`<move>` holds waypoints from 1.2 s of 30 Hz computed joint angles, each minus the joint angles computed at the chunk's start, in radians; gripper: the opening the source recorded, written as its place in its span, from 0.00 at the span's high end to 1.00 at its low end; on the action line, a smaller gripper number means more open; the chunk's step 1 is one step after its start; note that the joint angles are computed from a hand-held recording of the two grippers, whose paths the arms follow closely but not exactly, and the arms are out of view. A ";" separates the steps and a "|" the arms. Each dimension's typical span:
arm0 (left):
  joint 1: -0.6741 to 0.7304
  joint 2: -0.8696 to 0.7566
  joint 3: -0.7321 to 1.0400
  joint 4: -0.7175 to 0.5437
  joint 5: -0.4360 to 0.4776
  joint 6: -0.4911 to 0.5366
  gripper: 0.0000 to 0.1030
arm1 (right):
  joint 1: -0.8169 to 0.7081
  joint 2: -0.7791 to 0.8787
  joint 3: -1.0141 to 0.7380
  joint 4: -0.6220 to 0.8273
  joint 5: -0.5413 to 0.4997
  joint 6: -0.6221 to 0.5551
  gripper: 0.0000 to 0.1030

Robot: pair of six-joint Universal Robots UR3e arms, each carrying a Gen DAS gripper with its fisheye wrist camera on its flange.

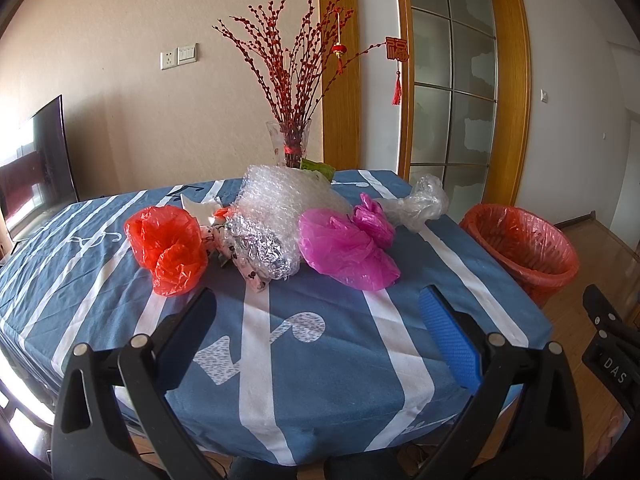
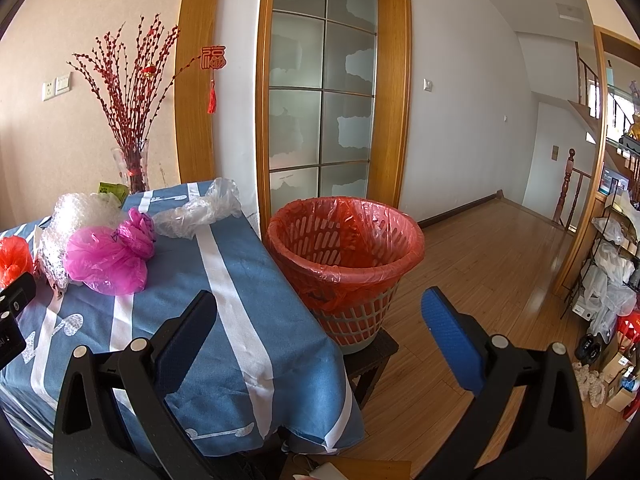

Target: Collect trash

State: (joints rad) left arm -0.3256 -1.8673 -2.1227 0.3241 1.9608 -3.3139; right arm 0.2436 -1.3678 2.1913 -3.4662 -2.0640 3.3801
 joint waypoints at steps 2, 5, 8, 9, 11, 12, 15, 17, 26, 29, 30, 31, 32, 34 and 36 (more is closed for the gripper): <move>-0.006 0.003 -0.003 -0.002 0.005 -0.003 0.04 | 0.004 0.001 -0.006 0.005 -0.004 0.001 0.02; -0.019 0.010 -0.008 -0.006 0.016 -0.009 0.04 | 0.004 0.001 -0.006 0.006 -0.003 0.001 0.02; 0.001 0.001 0.003 -0.006 -0.002 -0.001 0.04 | 0.005 0.003 -0.008 0.006 -0.004 0.002 0.02; 0.001 0.001 0.003 -0.006 -0.002 -0.001 0.04 | 0.004 0.004 -0.007 0.004 -0.004 0.001 0.02; -0.003 0.001 0.003 -0.008 -0.001 -0.003 0.04 | 0.008 0.007 -0.012 0.008 -0.007 0.004 0.02; -0.006 0.002 0.002 -0.009 0.002 -0.005 0.04 | 0.009 0.009 -0.014 0.008 -0.008 0.005 0.02; -0.016 0.006 -0.002 -0.013 0.010 -0.013 0.04 | 0.008 0.014 -0.013 0.001 -0.004 0.002 0.02; -0.002 -0.001 0.007 -0.014 -0.002 -0.005 0.04 | -0.004 0.001 -0.007 0.003 0.010 -0.005 0.02; 0.060 0.000 -0.004 -0.033 -0.030 -0.026 0.04 | -0.035 0.057 -0.115 0.050 0.167 0.000 0.02; 0.086 -0.004 -0.006 -0.035 -0.027 -0.032 0.04 | -0.042 0.094 -0.190 0.093 0.211 -0.010 0.02; 0.099 -0.004 -0.005 -0.039 -0.030 -0.034 0.04 | -0.043 0.110 -0.224 0.112 0.226 -0.013 0.02; 0.110 -0.004 -0.005 -0.041 -0.031 -0.039 0.04 | -0.047 0.121 -0.246 0.123 0.241 -0.017 0.03; 0.129 -0.004 -0.008 -0.038 -0.041 -0.038 0.04 | -0.051 0.138 -0.281 0.143 0.261 -0.022 0.05; 0.164 -0.001 -0.007 -0.042 -0.061 -0.036 0.04 | -0.063 0.182 -0.379 0.215 0.305 -0.027 0.11; 0.198 -0.002 0.003 -0.046 -0.088 -0.028 0.04 | -0.071 0.239 -0.494 0.293 0.334 -0.028 0.23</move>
